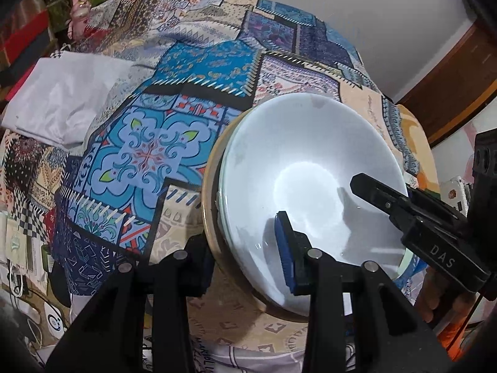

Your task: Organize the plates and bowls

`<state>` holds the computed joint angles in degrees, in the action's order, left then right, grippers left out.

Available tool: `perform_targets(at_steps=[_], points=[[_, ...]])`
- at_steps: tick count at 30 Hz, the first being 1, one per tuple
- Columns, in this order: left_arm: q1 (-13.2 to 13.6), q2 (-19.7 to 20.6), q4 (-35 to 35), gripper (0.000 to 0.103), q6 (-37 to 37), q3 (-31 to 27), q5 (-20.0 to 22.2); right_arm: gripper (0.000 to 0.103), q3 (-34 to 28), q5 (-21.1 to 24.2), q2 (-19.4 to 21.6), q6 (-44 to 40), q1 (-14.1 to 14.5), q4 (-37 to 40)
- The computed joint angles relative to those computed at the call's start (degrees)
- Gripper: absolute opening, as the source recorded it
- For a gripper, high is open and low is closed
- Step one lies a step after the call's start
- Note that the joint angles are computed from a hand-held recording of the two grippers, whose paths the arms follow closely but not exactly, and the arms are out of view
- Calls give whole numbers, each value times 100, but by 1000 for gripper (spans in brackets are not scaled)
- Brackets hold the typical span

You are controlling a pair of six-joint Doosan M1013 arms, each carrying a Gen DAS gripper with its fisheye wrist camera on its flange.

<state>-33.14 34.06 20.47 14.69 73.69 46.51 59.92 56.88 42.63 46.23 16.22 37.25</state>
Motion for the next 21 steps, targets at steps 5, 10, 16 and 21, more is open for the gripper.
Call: perform_targets(at_steps=[5, 10, 16, 21], points=[[-32, 61, 18, 36, 111, -163, 45, 29, 55, -120, -65, 13, -61, 32], [-56, 170, -31, 36, 316, -392, 136, 29, 103, -200, -115, 39, -129, 39], [-89, 319, -111, 36, 568, -680, 230, 29, 142, -255, -153, 91, -239, 59], [-118, 452, -200, 36, 776, -930, 309, 29, 182, -318, -192, 136, -333, 92]])
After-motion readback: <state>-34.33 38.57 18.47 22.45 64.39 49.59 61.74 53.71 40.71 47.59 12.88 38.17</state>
